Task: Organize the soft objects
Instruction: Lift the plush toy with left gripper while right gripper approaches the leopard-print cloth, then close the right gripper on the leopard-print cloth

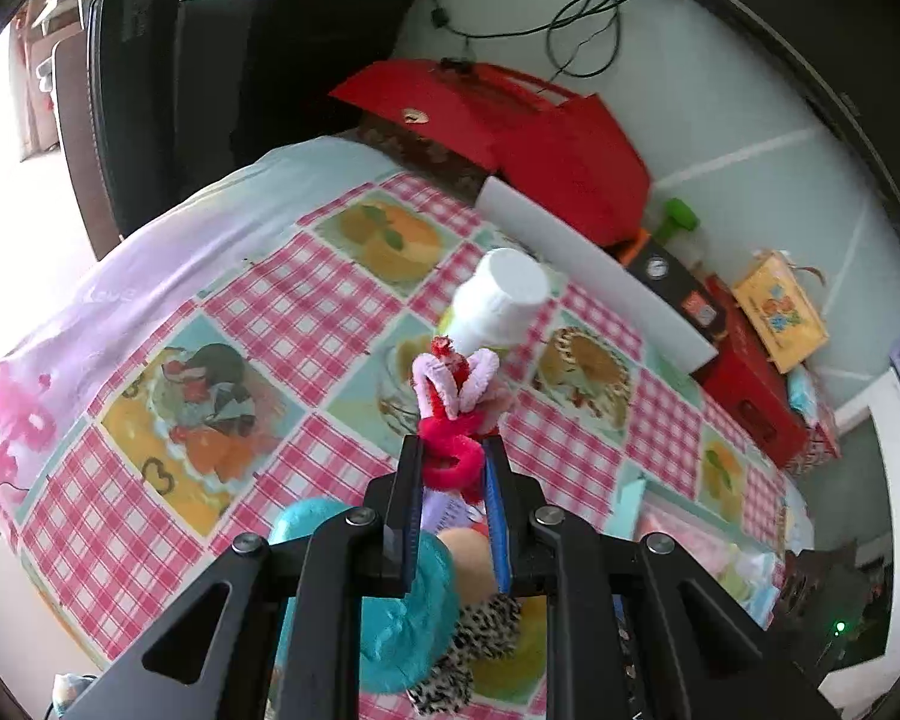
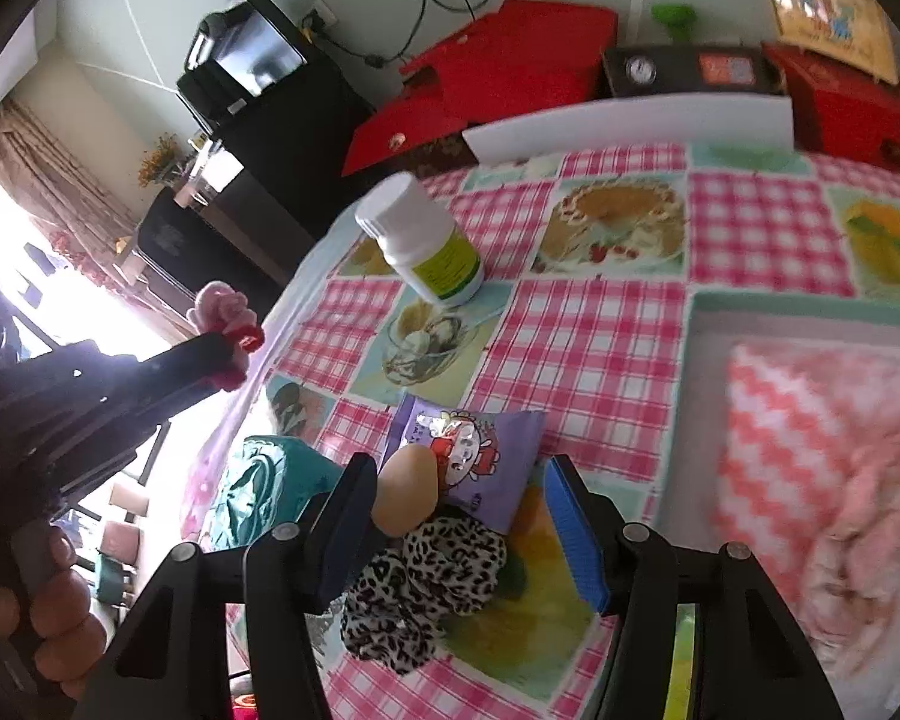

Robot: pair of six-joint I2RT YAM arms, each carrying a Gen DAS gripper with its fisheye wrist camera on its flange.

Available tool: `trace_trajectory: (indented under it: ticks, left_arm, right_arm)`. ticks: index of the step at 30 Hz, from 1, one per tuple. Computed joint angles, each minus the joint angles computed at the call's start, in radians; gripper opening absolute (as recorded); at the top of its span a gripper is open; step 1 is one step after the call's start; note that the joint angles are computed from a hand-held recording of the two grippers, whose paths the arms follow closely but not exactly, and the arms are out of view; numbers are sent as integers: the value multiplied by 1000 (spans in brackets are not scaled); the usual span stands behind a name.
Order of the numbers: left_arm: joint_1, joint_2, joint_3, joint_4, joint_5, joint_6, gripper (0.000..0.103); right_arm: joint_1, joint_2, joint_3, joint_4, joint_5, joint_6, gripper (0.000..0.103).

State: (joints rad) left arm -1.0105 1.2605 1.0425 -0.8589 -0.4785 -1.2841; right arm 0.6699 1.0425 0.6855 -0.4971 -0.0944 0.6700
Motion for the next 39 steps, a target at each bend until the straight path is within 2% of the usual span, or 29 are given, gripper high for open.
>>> trace_trajectory:
  ticks: [2, 5, 10, 15, 19, 26, 32, 39]
  left_arm:
    - [34, 13, 5, 10, 21, 18, 19]
    - [69, 39, 22, 22, 36, 47, 19]
    - [117, 79, 21, 75, 81, 90, 19]
    - [151, 86, -35, 141, 137, 102, 19]
    - [154, 72, -62, 164, 144, 99, 19]
    - [155, 49, -85, 176, 143, 91, 19]
    - [158, 30, -100, 177, 142, 82, 19]
    - [165, 12, -114, 188, 152, 74, 19]
  right_arm:
    - [-17, 50, -2, 41, -35, 11, 61]
    - [-34, 102, -2, 69, -59, 21, 55]
    - [-58, 174, 0, 106, -79, 31, 55]
    - [-64, 200, 8, 103, -61, 39, 54]
    - [-27, 238, 45, 66, -1, 34, 54]
    - [-12, 248, 61, 44, 9, 27, 50]
    - [6, 242, 80, 23, 18, 2, 42]
    - [-9, 209, 47, 82, -41, 9, 36]
